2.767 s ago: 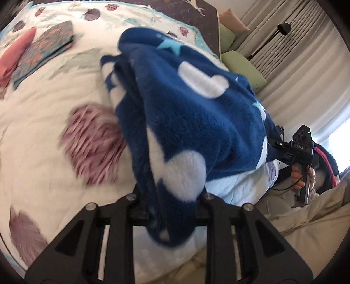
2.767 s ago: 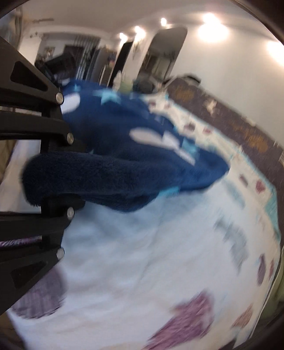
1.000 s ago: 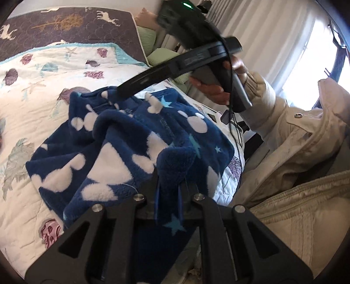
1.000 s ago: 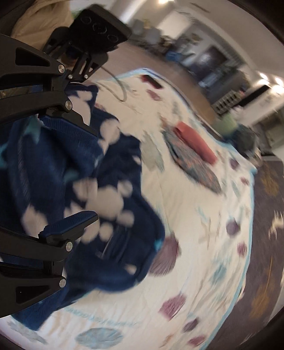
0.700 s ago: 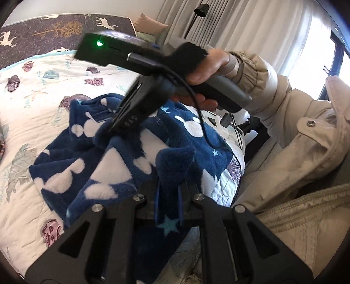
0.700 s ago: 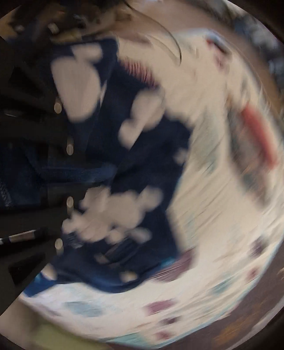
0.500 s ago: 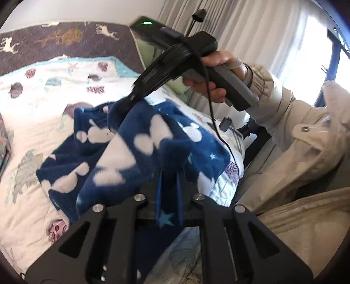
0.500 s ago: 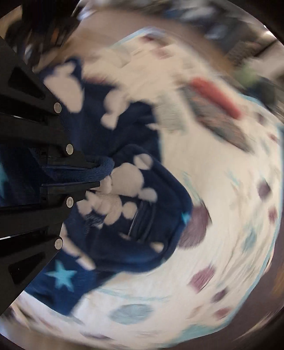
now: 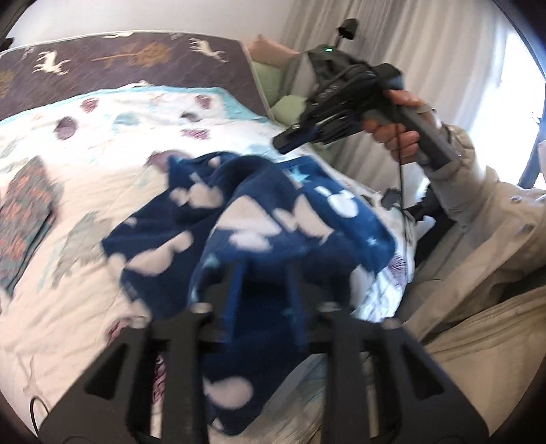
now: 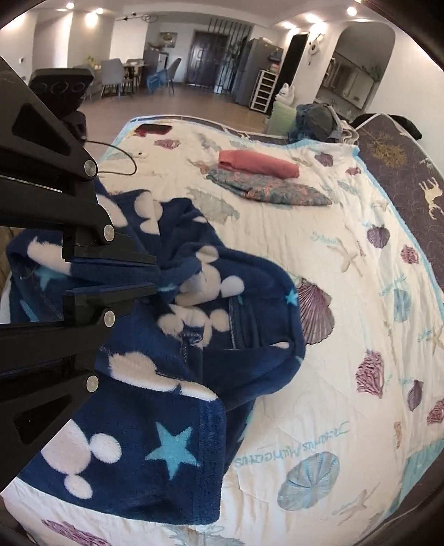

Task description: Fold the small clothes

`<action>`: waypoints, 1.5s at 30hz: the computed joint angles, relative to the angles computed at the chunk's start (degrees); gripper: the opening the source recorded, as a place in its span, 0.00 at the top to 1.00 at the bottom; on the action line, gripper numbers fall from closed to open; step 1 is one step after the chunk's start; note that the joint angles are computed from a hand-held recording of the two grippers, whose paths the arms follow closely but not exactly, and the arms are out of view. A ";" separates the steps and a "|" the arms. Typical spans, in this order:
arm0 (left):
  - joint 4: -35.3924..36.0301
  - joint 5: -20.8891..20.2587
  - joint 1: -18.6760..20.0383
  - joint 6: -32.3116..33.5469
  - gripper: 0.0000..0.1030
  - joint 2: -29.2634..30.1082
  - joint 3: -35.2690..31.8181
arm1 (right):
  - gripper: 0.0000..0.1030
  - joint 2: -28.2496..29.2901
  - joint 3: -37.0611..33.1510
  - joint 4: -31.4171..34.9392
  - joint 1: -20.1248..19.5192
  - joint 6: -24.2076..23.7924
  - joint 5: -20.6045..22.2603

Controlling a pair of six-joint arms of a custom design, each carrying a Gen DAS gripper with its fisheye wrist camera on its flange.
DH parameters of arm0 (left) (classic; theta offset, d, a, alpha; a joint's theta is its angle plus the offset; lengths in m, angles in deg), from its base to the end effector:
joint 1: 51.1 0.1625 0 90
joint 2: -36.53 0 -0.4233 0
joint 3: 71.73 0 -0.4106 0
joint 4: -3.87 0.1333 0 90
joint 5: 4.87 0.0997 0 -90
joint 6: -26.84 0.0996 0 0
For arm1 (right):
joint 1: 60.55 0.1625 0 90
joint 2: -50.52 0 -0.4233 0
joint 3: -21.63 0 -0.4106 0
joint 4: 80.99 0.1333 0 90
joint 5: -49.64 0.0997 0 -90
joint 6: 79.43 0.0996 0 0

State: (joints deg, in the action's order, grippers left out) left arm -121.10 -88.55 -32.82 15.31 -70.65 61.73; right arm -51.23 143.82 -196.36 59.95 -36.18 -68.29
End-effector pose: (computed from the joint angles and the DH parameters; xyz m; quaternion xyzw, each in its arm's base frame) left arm -0.2934 -0.2488 0.3023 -0.4956 -0.8635 0.0931 0.0092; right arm 0.2804 -0.3054 0.3544 -0.1180 -0.9624 0.1781 0.1678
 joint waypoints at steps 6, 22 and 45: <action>2.20 10.22 -5.38 4.47 0.28 -0.64 1.91 | 0.84 -0.58 0.84 1.91 1.24 -2.21 -2.22; -5.83 3.91 15.31 -4.41 0.84 5.04 0.34 | 0.64 -10.58 4.01 7.78 5.49 6.05 -9.42; 6.81 -4.12 19.34 16.81 0.35 37.07 -27.50 | 0.55 -1.25 6.31 -16.21 -6.92 -27.29 -1.98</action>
